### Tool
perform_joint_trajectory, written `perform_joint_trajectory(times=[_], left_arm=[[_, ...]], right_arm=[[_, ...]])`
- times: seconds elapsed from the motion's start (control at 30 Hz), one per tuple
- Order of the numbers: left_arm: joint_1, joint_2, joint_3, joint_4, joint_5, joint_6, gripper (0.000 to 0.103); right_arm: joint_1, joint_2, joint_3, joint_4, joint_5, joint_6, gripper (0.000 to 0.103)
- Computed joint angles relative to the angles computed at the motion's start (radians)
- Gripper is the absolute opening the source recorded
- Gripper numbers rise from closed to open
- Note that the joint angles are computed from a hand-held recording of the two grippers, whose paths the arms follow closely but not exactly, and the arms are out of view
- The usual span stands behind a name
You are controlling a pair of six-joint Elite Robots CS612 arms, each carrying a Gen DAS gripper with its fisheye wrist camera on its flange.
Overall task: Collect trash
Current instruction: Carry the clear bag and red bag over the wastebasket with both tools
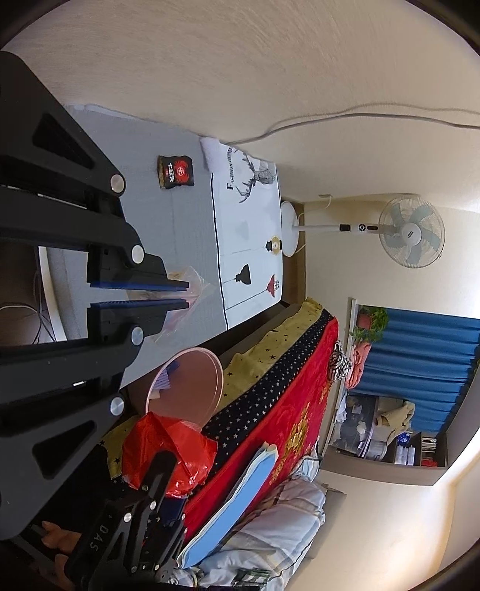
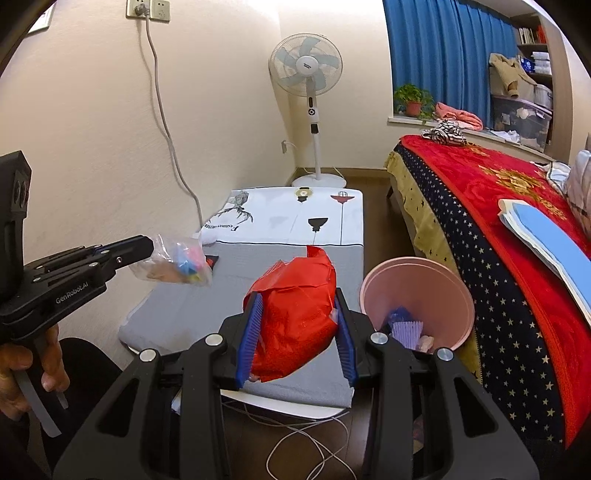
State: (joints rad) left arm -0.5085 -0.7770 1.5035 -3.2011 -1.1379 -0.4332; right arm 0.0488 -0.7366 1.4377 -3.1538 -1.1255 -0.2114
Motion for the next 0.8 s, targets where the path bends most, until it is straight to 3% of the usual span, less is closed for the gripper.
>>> perform_joint_trajectory(times=[0.2, 0.4, 0.6, 0.8], left_arm=[[0.001, 0.029, -0.060, 0.032, -0.040, 0.025, 0.004], [0.008, 0.110, -0.225, 0.107, -0.117, 0.080, 0.004], [0.021, 0.248, -0.469, 0.197, -0.246, 0.103, 0.004], [0.034, 0.435, -0.795, 0.395, -0.316, 0.107, 0.004]], right_arm=[[-0.012, 0.020, -0.029, -0.003, -0.036, 0.011, 0.038], [-0.036, 0.067, -0.126, 0.024, -0.103, 0.052, 0.038], [-0.052, 0.149, -0.284, 0.118, -0.163, 0.036, 0.039], [-0.059, 0.274, -0.506, 0.303, -0.235, 0.059, 0.039]])
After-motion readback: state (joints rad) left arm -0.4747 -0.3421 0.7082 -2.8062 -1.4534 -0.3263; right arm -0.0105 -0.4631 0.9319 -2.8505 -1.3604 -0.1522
